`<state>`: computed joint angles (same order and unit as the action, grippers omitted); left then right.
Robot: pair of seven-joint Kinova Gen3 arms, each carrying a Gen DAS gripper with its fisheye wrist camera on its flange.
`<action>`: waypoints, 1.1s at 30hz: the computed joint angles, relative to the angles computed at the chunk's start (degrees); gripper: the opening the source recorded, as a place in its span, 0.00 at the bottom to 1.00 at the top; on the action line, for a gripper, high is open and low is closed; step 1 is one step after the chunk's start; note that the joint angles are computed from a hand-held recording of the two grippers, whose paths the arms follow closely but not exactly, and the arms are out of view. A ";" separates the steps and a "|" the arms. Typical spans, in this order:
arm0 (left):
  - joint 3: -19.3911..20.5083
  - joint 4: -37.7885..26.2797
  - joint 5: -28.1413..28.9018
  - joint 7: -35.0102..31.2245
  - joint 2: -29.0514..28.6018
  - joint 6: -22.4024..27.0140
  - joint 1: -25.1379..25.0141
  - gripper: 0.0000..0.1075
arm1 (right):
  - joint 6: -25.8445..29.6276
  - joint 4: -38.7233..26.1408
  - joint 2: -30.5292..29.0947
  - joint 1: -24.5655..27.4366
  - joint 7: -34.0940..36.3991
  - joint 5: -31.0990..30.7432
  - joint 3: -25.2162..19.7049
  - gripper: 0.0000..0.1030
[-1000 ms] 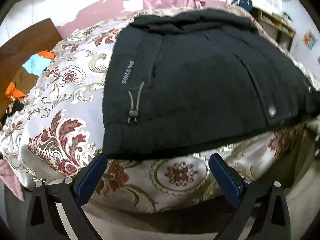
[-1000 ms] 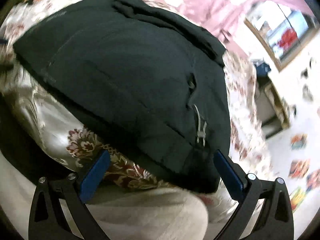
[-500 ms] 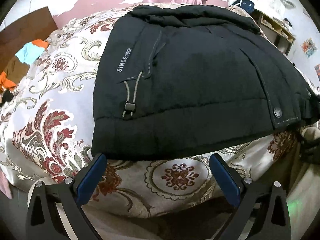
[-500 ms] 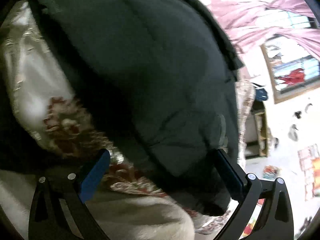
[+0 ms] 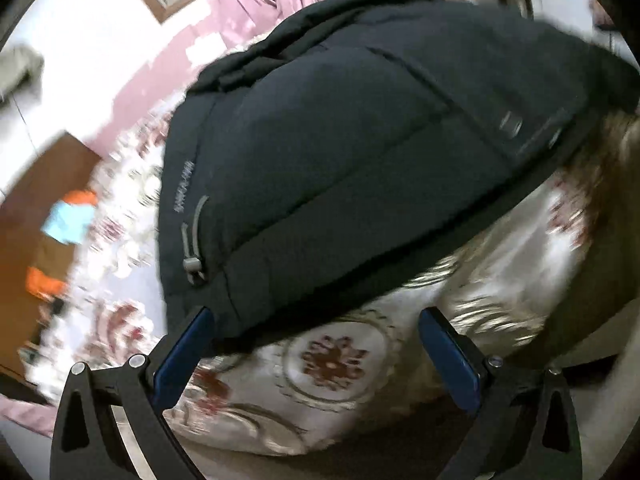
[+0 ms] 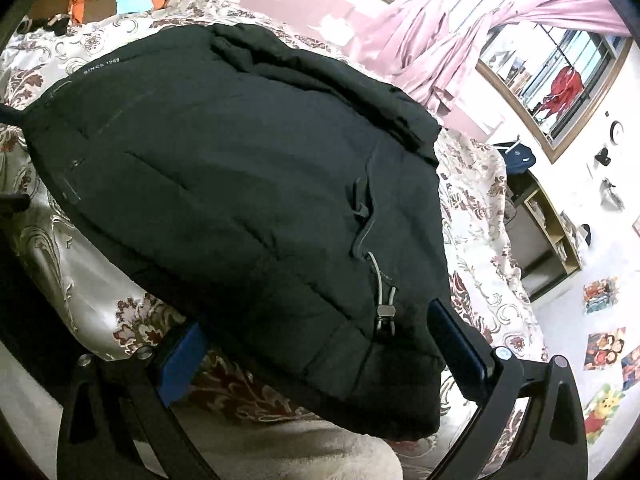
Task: Fold large clothes
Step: 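Grasp the folded jacket bundle at its sides with both grippers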
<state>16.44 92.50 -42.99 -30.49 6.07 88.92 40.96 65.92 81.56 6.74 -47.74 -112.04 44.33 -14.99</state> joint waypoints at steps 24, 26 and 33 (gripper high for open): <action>-1.45 3.91 -19.53 10.83 3.85 12.43 6.35 0.65 | -2.13 2.95 -1.29 -0.17 -7.72 12.26 -0.39 0.97; -1.16 4.39 -20.23 10.92 3.89 12.11 6.16 0.63 | -1.78 4.90 -1.66 -1.38 -10.45 16.06 -0.78 0.97; -0.59 4.30 -18.40 9.11 3.74 9.30 5.28 0.40 | -1.02 7.96 -1.25 -3.39 -10.41 22.54 -2.88 0.53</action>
<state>15.85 96.79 -61.39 -21.38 9.80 98.22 46.24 64.90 89.51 5.49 -51.13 -122.45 66.87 -17.88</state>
